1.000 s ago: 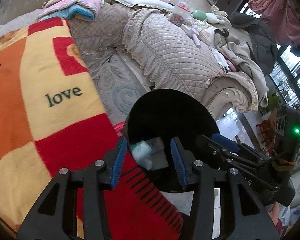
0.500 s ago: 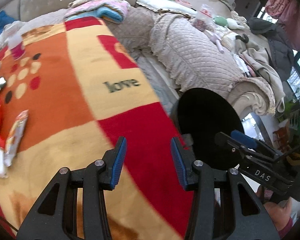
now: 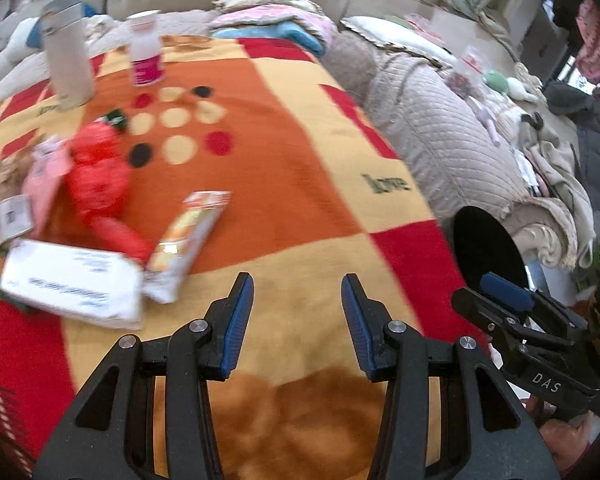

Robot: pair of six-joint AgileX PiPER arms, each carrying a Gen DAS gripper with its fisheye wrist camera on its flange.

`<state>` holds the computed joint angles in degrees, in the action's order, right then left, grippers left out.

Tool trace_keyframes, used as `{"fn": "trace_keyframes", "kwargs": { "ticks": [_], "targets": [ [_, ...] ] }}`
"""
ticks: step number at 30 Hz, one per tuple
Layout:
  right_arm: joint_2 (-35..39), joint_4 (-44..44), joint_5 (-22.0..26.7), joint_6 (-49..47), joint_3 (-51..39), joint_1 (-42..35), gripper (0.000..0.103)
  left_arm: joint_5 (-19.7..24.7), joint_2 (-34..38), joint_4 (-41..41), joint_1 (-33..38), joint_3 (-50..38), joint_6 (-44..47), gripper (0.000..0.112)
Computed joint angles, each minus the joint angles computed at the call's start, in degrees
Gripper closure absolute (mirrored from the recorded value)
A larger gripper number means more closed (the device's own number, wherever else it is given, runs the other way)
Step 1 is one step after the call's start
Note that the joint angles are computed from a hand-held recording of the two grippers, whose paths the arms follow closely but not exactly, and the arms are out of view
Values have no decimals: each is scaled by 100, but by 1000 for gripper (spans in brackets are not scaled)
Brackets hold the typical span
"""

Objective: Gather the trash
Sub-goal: 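Move both tools back over the items on the blanket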

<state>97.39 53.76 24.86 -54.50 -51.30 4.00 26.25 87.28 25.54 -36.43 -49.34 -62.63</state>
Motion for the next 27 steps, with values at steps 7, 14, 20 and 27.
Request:
{"fn": "trace_keyframes", "kwargs": {
  "ticks": [7,14,20,27],
  "targets": [
    [131,-370,-121,510,-176,868,38,28,-930,-226,812,876,381,68],
    [388,-492,-38,821,-515,1557,38,136,-1981,-939,2093,1671,1565,68],
    [692,-620,194,1035,-1058,2203,38,234,-2620,-2131,3663,2121,3548,68],
    [1562,-425,982,612,-2432,2789,38,498,-2734,-3690,5804,2183,6322,68]
  ]
}}
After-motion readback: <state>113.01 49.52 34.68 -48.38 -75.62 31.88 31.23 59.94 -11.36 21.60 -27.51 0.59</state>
